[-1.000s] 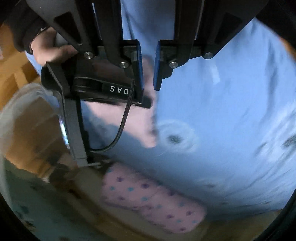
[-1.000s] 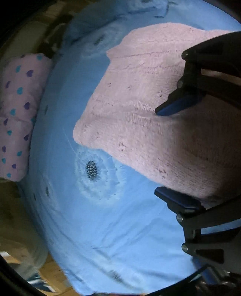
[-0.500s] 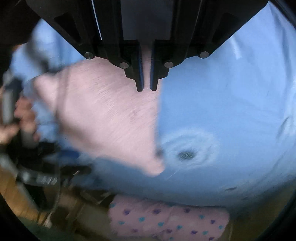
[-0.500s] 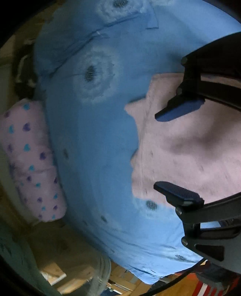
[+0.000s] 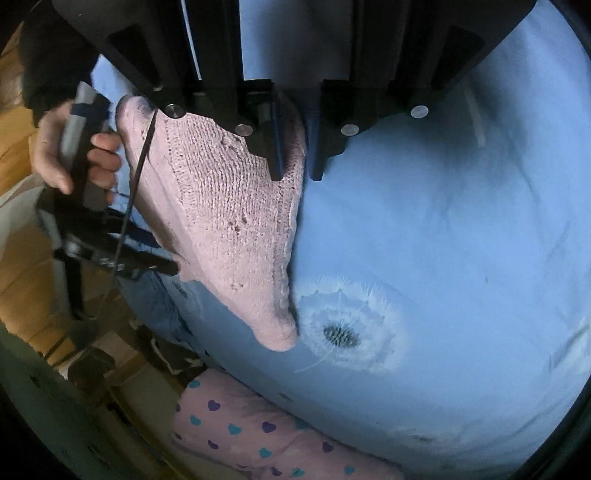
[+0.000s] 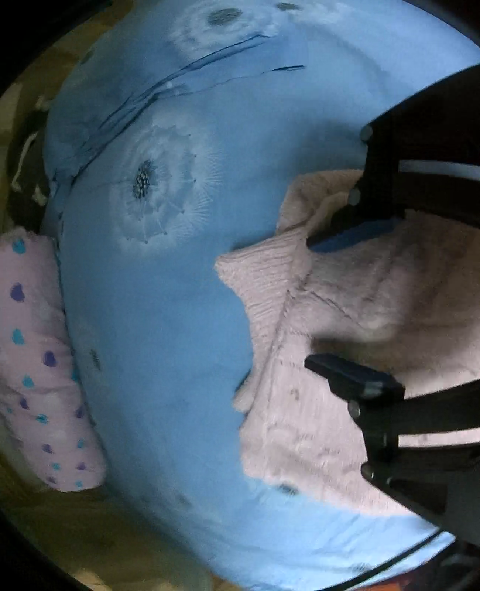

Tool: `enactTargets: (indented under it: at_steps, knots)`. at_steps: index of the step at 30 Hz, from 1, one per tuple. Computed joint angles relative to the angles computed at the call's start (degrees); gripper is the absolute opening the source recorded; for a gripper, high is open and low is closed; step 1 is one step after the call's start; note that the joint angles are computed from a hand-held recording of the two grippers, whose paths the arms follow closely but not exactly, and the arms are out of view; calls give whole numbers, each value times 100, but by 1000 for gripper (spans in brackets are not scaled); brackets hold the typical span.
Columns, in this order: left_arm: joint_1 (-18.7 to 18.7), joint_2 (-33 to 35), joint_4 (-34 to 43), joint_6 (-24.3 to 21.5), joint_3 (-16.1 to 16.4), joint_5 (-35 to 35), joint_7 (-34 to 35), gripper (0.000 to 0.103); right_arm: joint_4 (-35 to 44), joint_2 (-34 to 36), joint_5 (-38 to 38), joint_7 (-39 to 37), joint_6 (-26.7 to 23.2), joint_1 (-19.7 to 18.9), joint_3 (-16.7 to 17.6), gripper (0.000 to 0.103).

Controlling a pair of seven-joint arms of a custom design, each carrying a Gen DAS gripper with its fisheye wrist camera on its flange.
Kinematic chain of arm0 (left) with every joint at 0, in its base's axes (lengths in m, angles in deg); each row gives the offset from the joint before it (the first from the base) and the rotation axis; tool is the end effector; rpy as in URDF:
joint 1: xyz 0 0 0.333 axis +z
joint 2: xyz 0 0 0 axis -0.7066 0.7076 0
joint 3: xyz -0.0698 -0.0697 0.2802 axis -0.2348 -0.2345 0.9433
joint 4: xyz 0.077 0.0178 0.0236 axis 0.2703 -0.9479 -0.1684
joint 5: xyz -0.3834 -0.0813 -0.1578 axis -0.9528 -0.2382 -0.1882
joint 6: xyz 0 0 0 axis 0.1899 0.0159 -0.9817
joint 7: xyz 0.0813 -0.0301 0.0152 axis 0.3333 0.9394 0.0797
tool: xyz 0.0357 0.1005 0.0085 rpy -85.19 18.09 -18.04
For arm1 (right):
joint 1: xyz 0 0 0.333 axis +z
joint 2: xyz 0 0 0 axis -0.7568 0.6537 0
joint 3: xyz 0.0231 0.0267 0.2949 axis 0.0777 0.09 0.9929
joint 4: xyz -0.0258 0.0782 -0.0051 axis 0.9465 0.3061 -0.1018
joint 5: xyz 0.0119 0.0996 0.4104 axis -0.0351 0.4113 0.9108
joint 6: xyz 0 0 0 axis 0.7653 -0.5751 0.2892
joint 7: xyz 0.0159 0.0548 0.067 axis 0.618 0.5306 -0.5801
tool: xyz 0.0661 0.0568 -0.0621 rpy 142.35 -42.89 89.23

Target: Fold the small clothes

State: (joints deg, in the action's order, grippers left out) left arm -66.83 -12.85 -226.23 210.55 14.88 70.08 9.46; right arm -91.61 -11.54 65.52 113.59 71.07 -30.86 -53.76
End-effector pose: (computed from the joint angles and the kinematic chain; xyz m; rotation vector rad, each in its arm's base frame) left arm 0.3699 -0.2916 0.5408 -2.3554 1.6501 -1.1532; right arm 0.5604 0.2446 0.5546 -1.9340 1.6657 -0.2627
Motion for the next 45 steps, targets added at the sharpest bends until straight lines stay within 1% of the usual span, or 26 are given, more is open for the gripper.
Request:
enactTargets:
  at_steps: [1,4,7,8,10,12,13,14,15,18,21,22,23,25,28,30,31,33,34,36,37,38,39,40,43,45]
  knots:
    - [59,-17,34,-55,-51,104,1,0,-92,-137,-77,14,16,6,16,68]
    - [252,-47,144,-36,-181,458,19,0,-369,-645,-40,-358,-246,72,13,69]
    - [331,-276,7,207,-216,653,5,0,-1011,-1293,205,-639,-33,153,-67,75]
    - [368,-341,-42,316,-227,693,-27,0,-1122,-1392,361,-830,-83,204,-143,75]
    - [394,-396,-84,436,-214,735,-35,0,-1226,-1396,699,-1288,-366,291,-314,75]
    - [218,-366,-114,582,-16,625,175,1,-1204,-1180,397,-1149,-716,83,-229,75]
    - [153,-333,-105,623,47,558,258,2,-1249,-1088,515,-1106,-724,27,-282,84]
    - [103,-279,-73,658,93,501,342,5,-1299,-1046,892,-1126,-656,18,-394,96]
    - [76,-235,-40,671,101,468,409,7,-1296,-971,1429,-1131,-686,12,-547,100]
    - [-82,-83,86,691,202,332,728,13,-1380,-978,1972,-1208,-487,-80,-575,101]
    - [-316,97,374,391,393,112,1269,15,-1437,-1022,1720,-1316,-251,-148,-437,101]
    - [-200,71,377,438,283,187,1299,15,-1459,-1051,1620,-1331,-177,-162,-402,101]
    - [63,-7,359,512,45,401,1161,15,-1514,-1114,1612,-1368,-85,-153,-394,101]
    - [272,-96,295,674,-125,573,1020,15,-1591,-1210,1640,-1416,132,-148,-416,101]
    - [229,-93,227,916,-1,504,1040,16,-1523,-1218,1643,-1347,66,-183,-482,101]
    - [209,-7,265,886,80,421,1045,19,-1488,-1181,1809,-1338,33,-184,-557,101]
    - [17,89,280,898,272,242,1197,19,-1441,-1113,2014,-1406,-83,-155,-634,101]
    - [-571,344,362,864,852,-433,1797,19,-1353,-962,2433,-1597,-440,-119,-742,101]
    - [-655,444,416,797,967,-614,1940,19,-1347,-928,2571,-1699,-504,-137,-755,103]
    - [-561,646,552,632,997,-886,2048,26,-1332,-884,2641,-1849,-453,-183,-701,103]
    - [-605,746,622,532,1098,-1146,2194,43,-1256,-817,2673,-1926,-512,-197,-692,103]
    - [-742,896,748,296,1328,-1589,2405,64,-1206,-775,2737,-1981,-570,-215,-689,103]
    - [-831,1025,870,54,1507,-1972,2612,70,-1132,-707,2802,-2003,-636,-237,-687,103]
    - [-883,1132,969,-120,1636,-2308,2803,72,-1047,-636,2858,-1982,-709,-270,-684,103]
    - [-960,1373,1154,-184,1838,-3201,3391,72,-824,-438,3019,-1889,-837,-342,-637,103]
    - [-1074,1585,1383,-335,1983,-3903,4007,72,-647,-280,3079,-1919,-936,-378,-598,103]
